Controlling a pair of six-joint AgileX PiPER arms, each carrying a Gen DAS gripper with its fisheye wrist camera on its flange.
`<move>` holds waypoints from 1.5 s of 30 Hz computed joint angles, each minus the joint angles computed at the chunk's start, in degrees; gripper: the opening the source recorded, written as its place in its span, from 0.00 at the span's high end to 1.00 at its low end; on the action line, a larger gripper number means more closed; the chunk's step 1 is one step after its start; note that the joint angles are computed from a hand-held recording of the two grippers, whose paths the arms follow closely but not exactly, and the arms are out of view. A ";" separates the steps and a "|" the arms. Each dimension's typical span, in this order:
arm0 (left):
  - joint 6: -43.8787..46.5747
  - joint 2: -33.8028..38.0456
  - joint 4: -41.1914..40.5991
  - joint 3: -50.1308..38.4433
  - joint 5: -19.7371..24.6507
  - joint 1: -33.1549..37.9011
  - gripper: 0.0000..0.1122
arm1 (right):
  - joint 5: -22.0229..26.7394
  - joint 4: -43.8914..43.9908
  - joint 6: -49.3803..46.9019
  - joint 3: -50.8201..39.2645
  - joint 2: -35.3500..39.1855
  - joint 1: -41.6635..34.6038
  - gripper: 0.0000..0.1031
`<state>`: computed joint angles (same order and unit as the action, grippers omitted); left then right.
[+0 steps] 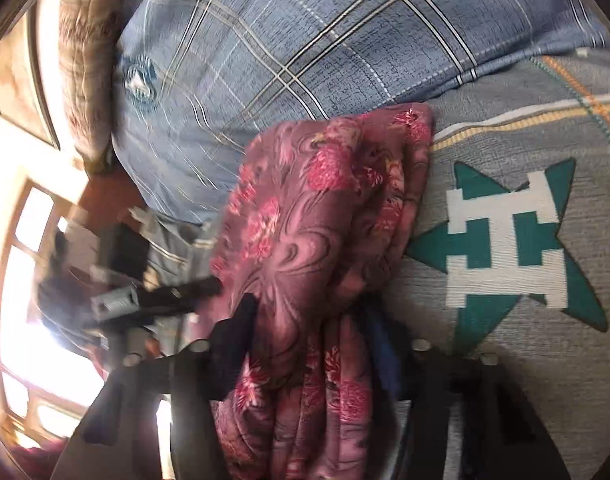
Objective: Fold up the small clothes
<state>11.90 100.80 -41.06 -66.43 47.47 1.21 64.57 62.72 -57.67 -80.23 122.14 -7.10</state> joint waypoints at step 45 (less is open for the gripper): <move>13.71 -27.16 12.13 27.38 -6.69 25.33 0.31 | -29.74 -3.68 7.23 17.09 -17.95 25.31 0.18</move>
